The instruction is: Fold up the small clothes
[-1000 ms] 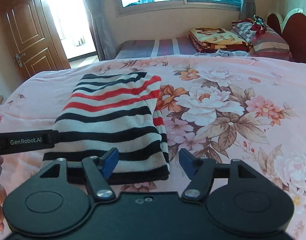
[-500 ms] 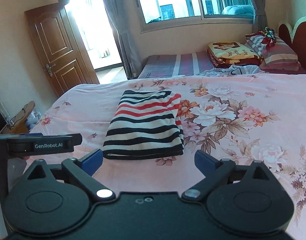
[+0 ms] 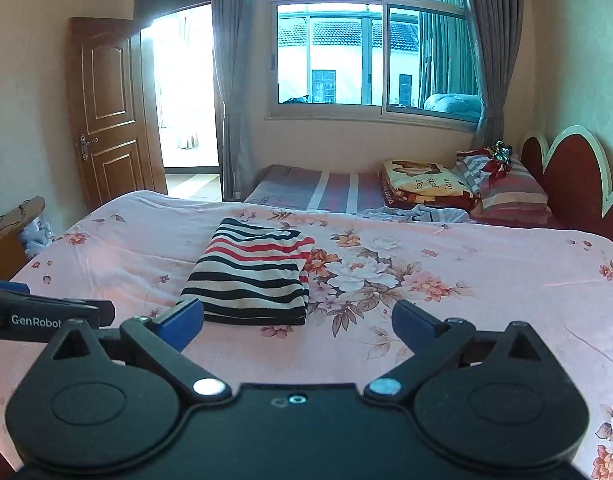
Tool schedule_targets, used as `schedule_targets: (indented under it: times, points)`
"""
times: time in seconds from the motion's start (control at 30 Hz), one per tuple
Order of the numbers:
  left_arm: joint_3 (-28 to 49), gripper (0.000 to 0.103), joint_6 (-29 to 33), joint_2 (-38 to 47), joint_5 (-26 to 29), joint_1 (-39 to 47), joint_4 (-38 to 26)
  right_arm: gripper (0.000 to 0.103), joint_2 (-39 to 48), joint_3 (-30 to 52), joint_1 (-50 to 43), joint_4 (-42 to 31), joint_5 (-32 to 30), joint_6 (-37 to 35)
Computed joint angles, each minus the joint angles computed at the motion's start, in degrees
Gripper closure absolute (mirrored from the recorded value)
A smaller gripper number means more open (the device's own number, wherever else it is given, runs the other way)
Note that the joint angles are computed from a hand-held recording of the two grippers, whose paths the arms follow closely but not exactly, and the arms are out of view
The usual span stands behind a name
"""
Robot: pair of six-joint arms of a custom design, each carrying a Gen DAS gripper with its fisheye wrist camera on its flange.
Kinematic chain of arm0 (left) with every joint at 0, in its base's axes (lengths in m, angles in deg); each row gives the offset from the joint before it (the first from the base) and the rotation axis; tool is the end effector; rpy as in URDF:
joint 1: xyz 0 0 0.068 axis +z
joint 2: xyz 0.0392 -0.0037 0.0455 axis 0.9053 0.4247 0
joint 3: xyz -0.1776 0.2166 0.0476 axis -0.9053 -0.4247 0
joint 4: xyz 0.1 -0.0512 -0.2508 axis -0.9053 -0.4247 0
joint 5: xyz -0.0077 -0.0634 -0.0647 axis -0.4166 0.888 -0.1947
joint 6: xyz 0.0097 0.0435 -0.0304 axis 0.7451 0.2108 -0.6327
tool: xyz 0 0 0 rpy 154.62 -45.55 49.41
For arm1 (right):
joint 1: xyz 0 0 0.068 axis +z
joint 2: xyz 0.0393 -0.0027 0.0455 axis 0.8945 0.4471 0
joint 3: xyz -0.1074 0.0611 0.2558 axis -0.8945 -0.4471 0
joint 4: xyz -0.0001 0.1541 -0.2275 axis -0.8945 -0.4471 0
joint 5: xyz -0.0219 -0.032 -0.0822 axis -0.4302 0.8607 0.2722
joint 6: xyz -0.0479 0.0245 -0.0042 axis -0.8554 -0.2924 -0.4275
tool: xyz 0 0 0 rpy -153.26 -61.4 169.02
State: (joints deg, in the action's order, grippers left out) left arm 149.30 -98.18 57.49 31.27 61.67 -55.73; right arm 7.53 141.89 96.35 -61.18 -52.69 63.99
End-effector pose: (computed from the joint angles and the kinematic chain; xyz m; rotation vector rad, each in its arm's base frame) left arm 0.2415 -0.0021 0.3917 -0.4230 2.2369 0.1960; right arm 0.2576 0.1588 0.3823 -0.4002 2.0964 0.1891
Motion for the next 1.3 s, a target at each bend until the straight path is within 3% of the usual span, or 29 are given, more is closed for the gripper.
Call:
schedule_targets:
  times: [0.2, 0.5, 0.93, 1.3]
  points:
    - [-2.0, 0.0, -6.0, -7.1, -8.4, -9.3, -5.9, 0.002, -8.2, -4.7, 1.1, -1.2, 0.5, 0.3]
    - [-1.7, 0.0, -12.8, -11.8, -15.5, -16.6, -12.8, 0.002, -13.9, -7.3, 3.3, -2.8, 4.6, -1.5]
    - [-0.2, 0.0, -19.9, -13.2, -21.8, -24.3, -19.3, 0.002, -16.9, -9.2, 4.2, -3.3, 6.3, -1.5]
    - [0.4, 0.0, -21.0, -12.9, -23.0, -25.4, -20.1, 0.002, -17.2, -9.5, 5.6, -3.8, 8.2, -1.0]
